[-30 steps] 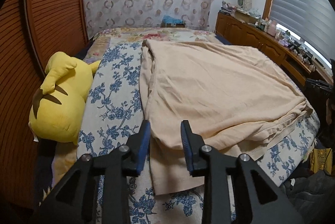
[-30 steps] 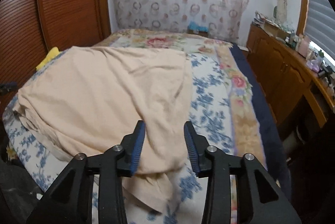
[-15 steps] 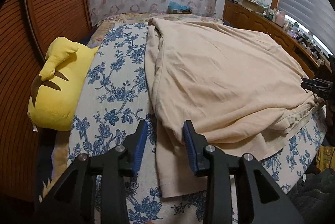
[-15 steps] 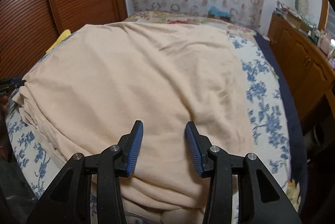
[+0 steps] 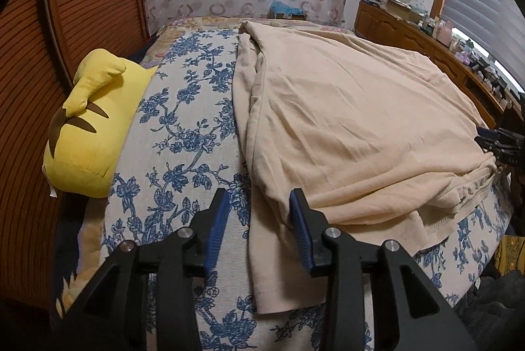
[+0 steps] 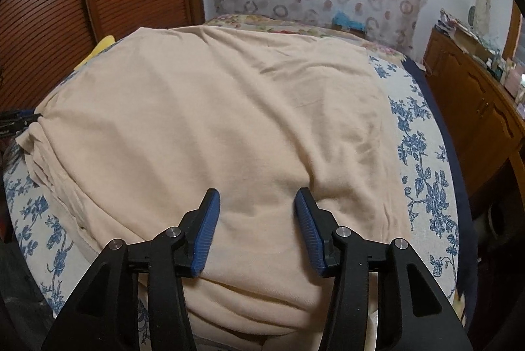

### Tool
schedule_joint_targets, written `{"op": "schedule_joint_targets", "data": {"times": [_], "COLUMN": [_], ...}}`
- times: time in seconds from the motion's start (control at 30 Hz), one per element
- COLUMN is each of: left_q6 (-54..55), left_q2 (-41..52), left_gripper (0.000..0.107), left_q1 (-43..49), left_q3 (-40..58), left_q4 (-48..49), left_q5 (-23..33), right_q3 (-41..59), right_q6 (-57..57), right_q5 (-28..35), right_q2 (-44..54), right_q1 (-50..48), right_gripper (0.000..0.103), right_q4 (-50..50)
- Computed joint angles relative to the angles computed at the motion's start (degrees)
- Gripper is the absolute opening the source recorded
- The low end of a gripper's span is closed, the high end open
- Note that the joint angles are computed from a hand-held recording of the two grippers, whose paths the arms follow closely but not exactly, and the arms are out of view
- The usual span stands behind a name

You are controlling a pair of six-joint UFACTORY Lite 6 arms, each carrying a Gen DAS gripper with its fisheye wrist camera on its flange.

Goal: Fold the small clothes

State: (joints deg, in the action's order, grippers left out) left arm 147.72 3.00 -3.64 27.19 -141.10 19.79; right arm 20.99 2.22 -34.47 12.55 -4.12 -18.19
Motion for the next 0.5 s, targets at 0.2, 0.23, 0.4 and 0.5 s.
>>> {"op": "schedule_joint_targets", "data": {"times": [0.2, 0.23, 0.4, 0.5], "left_q6": [-16.64, -19.1, -9.39, -1.4], "left_q2": [0.99, 1.15, 0.36, 0.67], "left_gripper": [0.036, 0.036, 0.036, 0.03], "left_q1": [1.77, 1.8, -2.64, -4.11], "left_q3": [2.0, 2.2, 1.74, 1.55], "left_q4": [16.81, 19.44, 8.46, 0.35], "left_q5": [1.74, 2.43, -1.16, -1.54], "right_q3": [-0.07, -0.02, -0.03, -0.02], "right_q6": [0.75, 0.91, 1.15, 1.45], "right_q5": [-0.32, -0.31, -0.4, -0.46], "right_q2": [0.1, 0.1, 0.1, 0.15], "right_q1": [0.28, -0.18, -0.35, -0.64], "right_gripper": [0.049, 0.049, 0.049, 0.049], "right_q4": [-0.12, -0.69, -0.95, -1.51]}}
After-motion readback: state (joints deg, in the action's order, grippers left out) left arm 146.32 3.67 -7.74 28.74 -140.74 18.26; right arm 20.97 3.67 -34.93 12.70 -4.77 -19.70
